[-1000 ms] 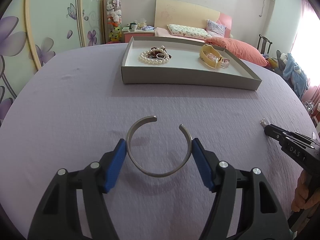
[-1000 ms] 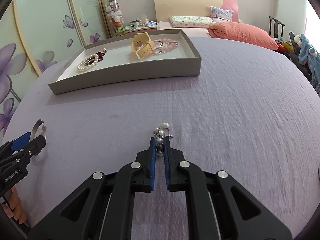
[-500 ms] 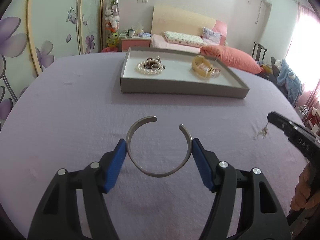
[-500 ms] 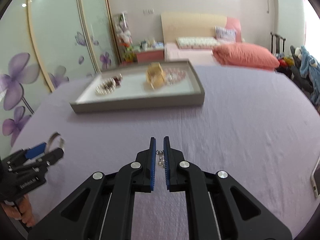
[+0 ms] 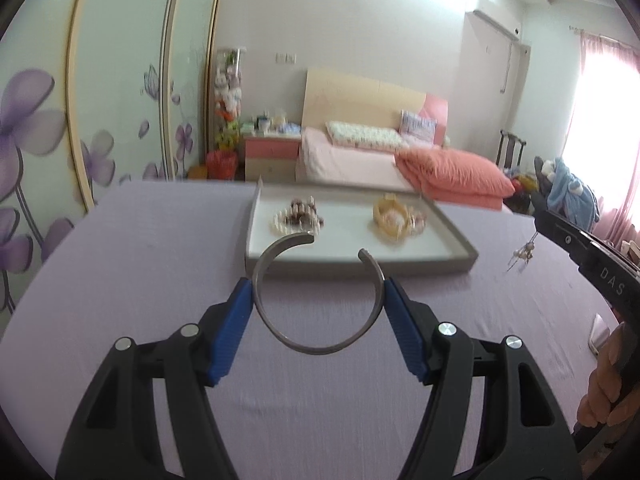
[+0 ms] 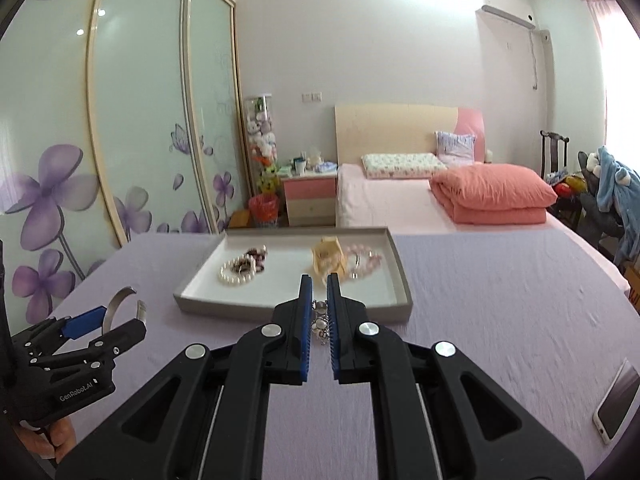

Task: Organize jewelry
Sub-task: 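Carry the bangle and earring into the tray and open both tools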

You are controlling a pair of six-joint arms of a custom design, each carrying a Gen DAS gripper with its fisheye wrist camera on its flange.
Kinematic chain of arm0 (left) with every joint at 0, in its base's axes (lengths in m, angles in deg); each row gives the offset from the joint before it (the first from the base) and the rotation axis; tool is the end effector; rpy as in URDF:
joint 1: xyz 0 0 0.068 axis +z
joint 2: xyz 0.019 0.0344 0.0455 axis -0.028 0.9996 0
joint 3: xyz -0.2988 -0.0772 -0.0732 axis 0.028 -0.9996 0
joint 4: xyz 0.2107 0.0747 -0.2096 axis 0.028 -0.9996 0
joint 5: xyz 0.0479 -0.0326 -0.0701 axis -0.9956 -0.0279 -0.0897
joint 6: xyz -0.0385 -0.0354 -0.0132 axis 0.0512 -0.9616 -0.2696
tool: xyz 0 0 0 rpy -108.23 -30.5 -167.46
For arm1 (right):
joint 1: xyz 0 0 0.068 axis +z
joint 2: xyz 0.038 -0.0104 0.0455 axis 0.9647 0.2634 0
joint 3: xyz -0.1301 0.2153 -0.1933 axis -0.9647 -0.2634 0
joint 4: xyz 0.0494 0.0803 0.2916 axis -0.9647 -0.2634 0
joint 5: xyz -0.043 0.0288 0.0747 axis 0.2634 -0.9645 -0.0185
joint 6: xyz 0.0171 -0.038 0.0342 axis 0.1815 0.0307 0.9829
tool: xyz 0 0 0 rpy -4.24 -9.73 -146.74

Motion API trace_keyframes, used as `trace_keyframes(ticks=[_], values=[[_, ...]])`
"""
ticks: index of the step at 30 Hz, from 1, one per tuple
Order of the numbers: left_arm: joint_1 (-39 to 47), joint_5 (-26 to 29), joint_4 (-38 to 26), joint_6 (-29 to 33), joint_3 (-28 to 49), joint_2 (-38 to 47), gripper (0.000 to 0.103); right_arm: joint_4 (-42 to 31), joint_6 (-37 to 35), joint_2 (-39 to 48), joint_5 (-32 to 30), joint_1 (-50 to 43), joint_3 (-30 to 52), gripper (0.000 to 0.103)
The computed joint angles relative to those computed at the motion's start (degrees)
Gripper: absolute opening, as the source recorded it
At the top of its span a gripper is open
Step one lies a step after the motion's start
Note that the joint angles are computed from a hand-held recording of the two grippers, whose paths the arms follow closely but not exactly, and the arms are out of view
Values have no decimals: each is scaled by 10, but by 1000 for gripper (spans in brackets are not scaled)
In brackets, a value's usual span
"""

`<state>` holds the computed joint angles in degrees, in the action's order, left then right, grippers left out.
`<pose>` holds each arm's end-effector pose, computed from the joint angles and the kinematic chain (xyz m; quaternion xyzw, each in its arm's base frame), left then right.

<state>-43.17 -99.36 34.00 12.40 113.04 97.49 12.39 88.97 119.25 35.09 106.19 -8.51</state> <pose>0.2602 -0.2107 0.2150 0.0282 0.8723 -0.0839 0.4808 0.2933 0.1621 0.2441 0.0028 0.8381 0.0442 0.5436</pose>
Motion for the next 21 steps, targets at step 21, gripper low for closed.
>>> trace_keyframes(ticks=[21], values=[[98,65,54,80,236,212,65,72,-46,190,-55,-83,183,8]])
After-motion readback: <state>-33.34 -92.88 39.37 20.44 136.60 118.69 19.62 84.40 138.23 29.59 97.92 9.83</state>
